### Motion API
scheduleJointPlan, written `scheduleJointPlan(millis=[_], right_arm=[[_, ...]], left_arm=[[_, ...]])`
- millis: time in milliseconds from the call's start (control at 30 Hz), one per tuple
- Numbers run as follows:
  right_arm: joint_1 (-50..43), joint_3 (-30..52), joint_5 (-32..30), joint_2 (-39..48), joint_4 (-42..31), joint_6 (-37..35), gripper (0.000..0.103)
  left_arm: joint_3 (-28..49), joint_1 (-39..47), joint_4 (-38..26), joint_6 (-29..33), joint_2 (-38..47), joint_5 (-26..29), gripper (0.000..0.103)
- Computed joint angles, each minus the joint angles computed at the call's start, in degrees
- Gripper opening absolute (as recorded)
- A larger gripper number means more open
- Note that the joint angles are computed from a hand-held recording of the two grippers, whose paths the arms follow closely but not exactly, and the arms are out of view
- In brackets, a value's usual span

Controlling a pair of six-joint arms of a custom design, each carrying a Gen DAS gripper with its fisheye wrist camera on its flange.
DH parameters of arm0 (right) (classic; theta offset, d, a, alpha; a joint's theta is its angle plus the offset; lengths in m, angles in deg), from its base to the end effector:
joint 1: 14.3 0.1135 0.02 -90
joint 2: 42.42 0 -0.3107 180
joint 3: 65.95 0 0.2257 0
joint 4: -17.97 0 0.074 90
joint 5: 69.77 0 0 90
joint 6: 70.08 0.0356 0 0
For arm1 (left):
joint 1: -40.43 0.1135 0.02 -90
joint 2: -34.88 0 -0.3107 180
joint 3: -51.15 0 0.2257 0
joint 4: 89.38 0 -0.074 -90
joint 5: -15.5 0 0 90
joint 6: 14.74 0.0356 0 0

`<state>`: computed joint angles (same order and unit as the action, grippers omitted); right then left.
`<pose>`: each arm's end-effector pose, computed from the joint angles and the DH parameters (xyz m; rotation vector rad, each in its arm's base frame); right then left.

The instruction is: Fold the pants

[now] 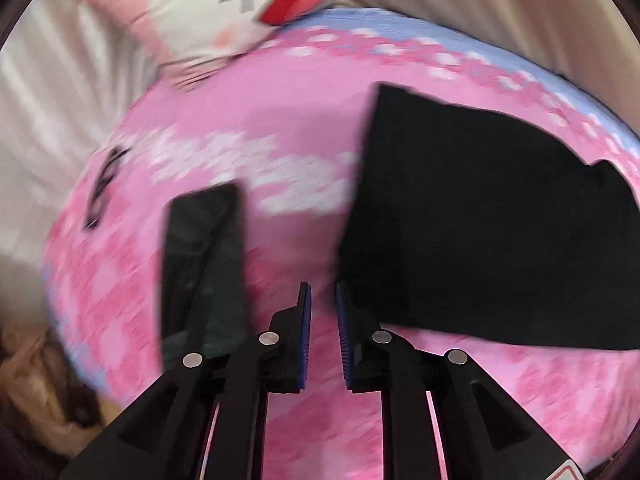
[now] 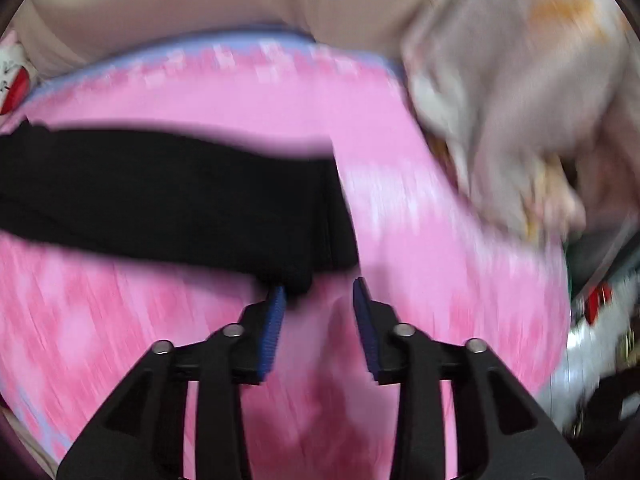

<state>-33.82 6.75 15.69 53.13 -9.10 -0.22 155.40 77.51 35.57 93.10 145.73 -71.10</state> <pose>0.3106 -0.1071 0.2513 -0.0487 2.4493 -0.2118 0.3258 0.2436 0.2815 -0.4258 2.6315 0.2403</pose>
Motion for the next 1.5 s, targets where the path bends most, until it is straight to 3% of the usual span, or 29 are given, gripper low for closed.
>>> scheduleJointPlan(millis=[100,167,200,267,300,367,433,500,567,600,633,667,700,833,867,900,967,1067,1133,1200,1333,1367,1400,1500], right_arm=[[-4.99,-2.10,-4.76,-4.56,-0.57,2.11,0.038],[-8.14,-0.08,-10.52,-6.56,0.01,5.98,0.071],[-8.44,1.37,-12.00,-6.74,1.15,8.48,0.075],[-6.39,6.45,-13.30,-4.27,0.64,11.26,0.075],[-4.58,8.96,-13.13,-2.28,-0.08,11.78,0.075],[-0.80,14.53,-10.76,3.39,-3.34,10.75,0.074],[2.45,18.71,-5.61,9.00,-5.09,8.84,0.074],[5.59,22.77,0.24,14.41,-7.54,8.19,0.072],[6.44,23.13,1.36,16.42,-6.18,9.23,0.066],[6.14,22.86,-0.19,16.33,-5.58,10.09,0.042],[5.69,24.42,-3.03,16.62,-7.71,10.83,0.033],[6.44,23.10,-1.31,15.24,-6.75,11.03,0.022],[7.11,22.37,0.56,14.05,-5.82,9.88,0.018],[5.58,22.26,-1.85,9.18,-2.35,10.70,0.018],[4.50,23.47,-2.63,9.67,-1.76,11.43,0.020],[3.78,25.09,-2.66,11.17,-2.82,11.92,0.032],[2.86,29.78,1.34,15.93,-7.10,11.89,0.035],[0.22,22.96,-0.17,13.11,-3.68,13.80,0.035],[-1.46,14.61,-4.53,7.71,-0.15,15.27,0.037],[-2.12,9.47,-8.06,4.54,1.19,15.97,0.048],[0.58,7.25,-6.11,4.47,0.88,16.65,0.048],[1.47,7.58,-3.97,5.65,1.25,16.97,0.046],[2.02,8.08,-3.36,6.77,1.46,17.05,0.026],[4.36,9.42,-0.64,5.15,-0.32,14.54,0.014]], left_arm=[[2.14,4.32,0.02,-4.76,-3.06,4.05,0.014],[3.76,3.78,0.60,-6.79,-6.19,5.21,0.012],[1.99,2.19,2.72,-6.74,-7.97,4.66,0.012],[-2.90,-3.86,7.94,-6.78,-11.84,4.18,0.017],[-3.10,-7.46,8.07,-7.00,-12.47,5.12,0.029],[-4.61,-15.89,9.96,-6.90,-12.46,5.74,0.038],[-6.01,-23.59,12.75,-6.67,-10.46,3.78,0.038],[-4.55,-29.72,12.98,-6.01,-5.97,1.93,0.039],[-1.43,-34.74,13.30,-6.72,-0.12,-2.37,0.039],[0.76,-36.53,13.26,-7.39,2.90,-5.27,0.039],[3.04,-37.80,12.89,-8.16,5.64,-7.80,0.039],[5.44,-38.65,11.94,-8.49,8.11,-9.69,0.039],[9.22,-39.70,10.65,-9.08,11.48,-12.47,0.039],[17.39,-41.31,10.11,-10.11,17.80,-16.21,0.038],[20.09,-41.54,9.07,-11.15,19.48,-16.70,0.038],[22.09,-41.76,8.48,-12.29,20.71,-17.30,0.038],[23.73,-41.92,9.10,-14.46,21.06,-17.84,0.038],[16.67,-40.53,13.50,-19.27,14.48,-13.64,0.040],[8.71,-40.39,18.11,-20.16,8.18,-13.77,0.052],[0.33,-41.30,24.36,-19.07,2.22,-15.05,0.062],[-10.17,-44.64,30.25,-19.17,-5.70,-14.75,0.062],[-11.44,-45.42,30.56,-19.86,-6.65,-14.50,0.062],[-12.86,-46.50,30.63,-20.87,-7.77,-14.05,0.063],[-14.58,-48.57,29.47,-22.05,-9.47,-13.98,0.063]])
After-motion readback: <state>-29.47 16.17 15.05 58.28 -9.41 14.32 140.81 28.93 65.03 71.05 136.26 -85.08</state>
